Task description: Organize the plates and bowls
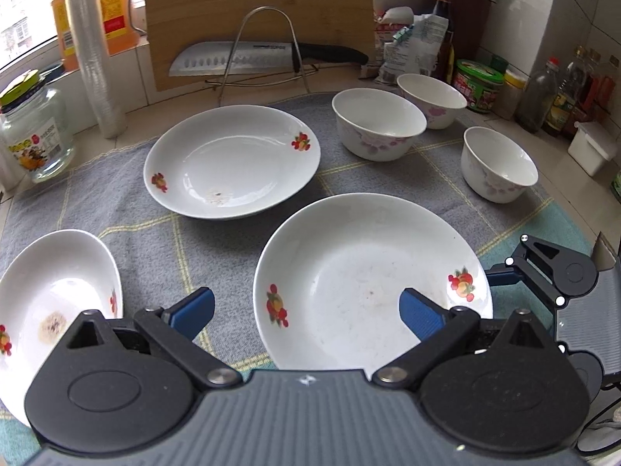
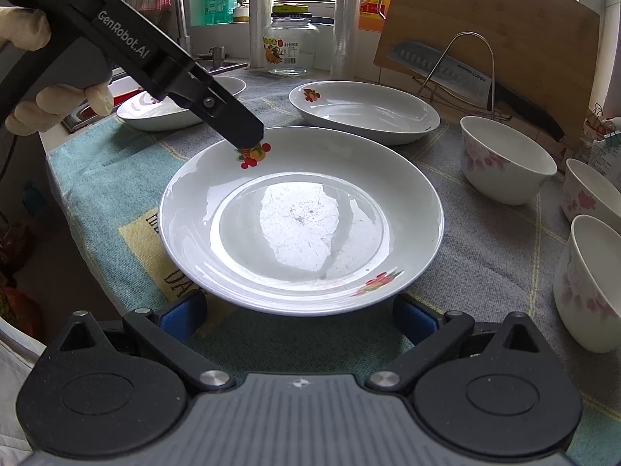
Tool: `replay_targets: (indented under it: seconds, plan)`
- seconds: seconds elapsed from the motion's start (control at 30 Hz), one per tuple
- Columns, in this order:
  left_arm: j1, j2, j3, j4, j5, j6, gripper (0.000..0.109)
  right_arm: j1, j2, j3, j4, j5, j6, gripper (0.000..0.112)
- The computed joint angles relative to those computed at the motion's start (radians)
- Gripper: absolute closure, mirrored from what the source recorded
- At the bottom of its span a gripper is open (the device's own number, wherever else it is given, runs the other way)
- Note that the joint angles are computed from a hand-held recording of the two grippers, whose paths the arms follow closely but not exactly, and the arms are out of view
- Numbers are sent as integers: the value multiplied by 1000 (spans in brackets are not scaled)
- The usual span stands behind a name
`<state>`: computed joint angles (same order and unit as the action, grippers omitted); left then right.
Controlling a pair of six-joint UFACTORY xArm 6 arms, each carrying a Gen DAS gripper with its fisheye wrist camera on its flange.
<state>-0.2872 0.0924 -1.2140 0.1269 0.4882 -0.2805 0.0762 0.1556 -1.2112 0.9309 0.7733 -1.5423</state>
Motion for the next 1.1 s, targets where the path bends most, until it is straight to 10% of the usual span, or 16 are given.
replay_targets:
  seconds: [0.53,1.1]
  plan:
    - [65,268,-361,-366,270,352,8,6,-14,35,67,-42,-32,9]
    - [100,416,-602,-475,499,450,14,21,-15,45,127,-67,-64,9]
